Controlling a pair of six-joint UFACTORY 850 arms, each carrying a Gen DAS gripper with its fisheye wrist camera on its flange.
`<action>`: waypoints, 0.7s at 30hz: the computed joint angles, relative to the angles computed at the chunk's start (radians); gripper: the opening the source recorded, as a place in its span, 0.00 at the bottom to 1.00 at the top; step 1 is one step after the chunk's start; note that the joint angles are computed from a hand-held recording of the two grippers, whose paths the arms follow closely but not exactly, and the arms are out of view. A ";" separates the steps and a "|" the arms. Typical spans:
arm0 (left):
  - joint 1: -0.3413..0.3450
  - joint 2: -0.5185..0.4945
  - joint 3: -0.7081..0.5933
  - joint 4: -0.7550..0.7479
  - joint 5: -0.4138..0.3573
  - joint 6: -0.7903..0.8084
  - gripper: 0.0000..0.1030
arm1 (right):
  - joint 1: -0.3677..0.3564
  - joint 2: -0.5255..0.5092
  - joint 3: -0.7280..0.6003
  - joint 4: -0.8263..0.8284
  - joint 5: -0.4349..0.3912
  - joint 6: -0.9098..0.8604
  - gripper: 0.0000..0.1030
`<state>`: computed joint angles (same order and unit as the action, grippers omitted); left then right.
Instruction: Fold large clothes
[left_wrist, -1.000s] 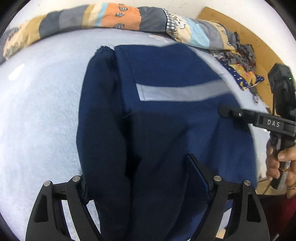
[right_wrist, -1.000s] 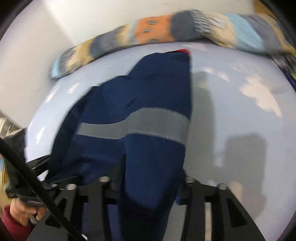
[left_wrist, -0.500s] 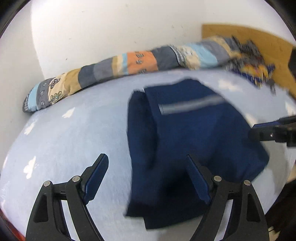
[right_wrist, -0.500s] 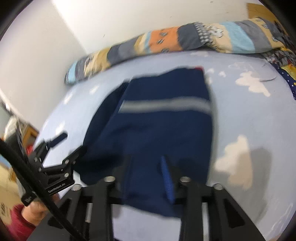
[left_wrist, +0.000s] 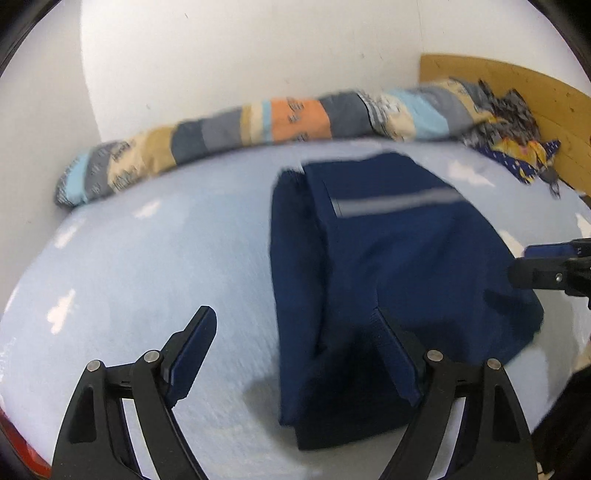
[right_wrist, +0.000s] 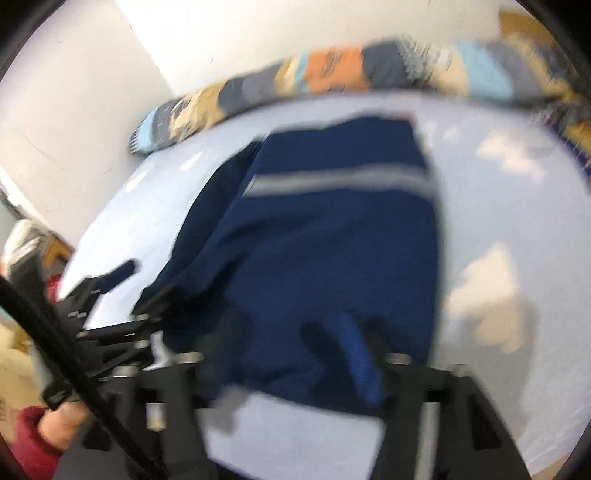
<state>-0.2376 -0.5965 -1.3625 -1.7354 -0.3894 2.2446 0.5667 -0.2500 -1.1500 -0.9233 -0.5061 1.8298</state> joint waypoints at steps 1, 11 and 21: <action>-0.001 0.000 0.002 -0.037 -0.005 0.028 0.83 | 0.001 -0.002 -0.005 -0.004 -0.027 -0.002 0.72; -0.081 -0.100 -0.097 0.206 0.152 -0.226 0.84 | -0.040 -0.068 -0.048 0.151 -0.060 -0.080 0.73; -0.069 -0.080 -0.067 0.060 0.130 -0.071 0.85 | -0.032 -0.054 -0.034 0.110 -0.031 -0.036 0.76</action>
